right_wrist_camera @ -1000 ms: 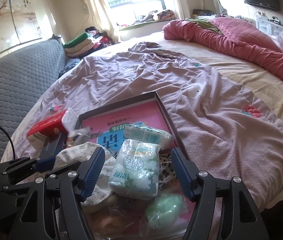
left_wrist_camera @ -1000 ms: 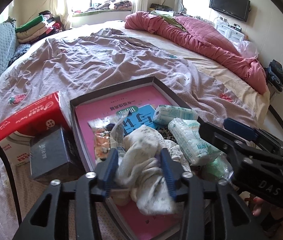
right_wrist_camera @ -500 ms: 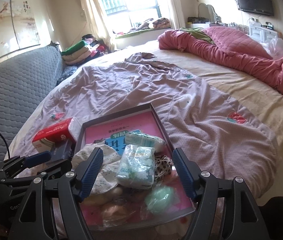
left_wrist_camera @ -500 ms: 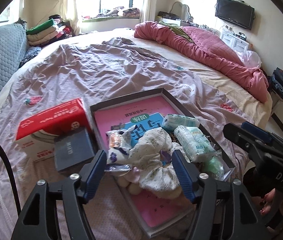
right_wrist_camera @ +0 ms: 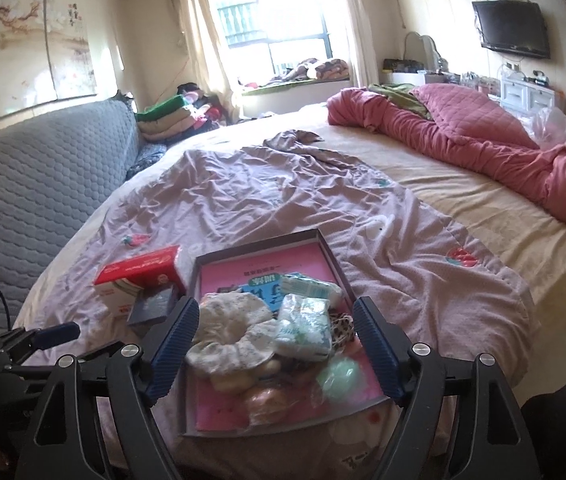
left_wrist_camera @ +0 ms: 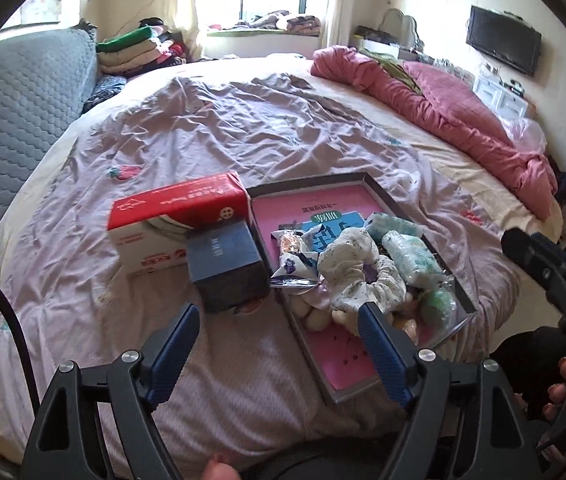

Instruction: Organize soft objects

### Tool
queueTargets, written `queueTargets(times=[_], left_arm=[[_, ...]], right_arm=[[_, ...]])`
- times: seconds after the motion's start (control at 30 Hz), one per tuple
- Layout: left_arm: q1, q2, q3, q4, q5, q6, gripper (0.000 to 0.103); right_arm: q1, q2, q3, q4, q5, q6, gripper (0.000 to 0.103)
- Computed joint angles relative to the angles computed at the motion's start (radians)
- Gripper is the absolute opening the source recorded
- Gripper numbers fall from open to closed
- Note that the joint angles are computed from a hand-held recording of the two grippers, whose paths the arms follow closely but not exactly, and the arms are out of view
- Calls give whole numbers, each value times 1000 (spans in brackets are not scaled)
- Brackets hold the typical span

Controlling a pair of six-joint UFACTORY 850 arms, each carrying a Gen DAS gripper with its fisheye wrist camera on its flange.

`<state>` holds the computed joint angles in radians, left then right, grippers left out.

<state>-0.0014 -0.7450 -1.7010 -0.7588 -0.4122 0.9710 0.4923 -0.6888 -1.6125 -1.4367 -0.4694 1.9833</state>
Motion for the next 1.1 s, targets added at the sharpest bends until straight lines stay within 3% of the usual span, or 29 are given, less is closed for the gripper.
queueTargets(times=[0.23, 0.7, 1.1], left_arm=[[10, 66, 74, 26, 29, -12, 81], [24, 154, 225, 21, 86, 8, 82], [47, 208, 319, -60, 123, 31, 82]], right_arm=[[32, 36, 43, -2, -21, 25, 82], [92, 56, 90, 81, -12, -98, 83], [118, 50, 99, 63, -19, -74, 83]])
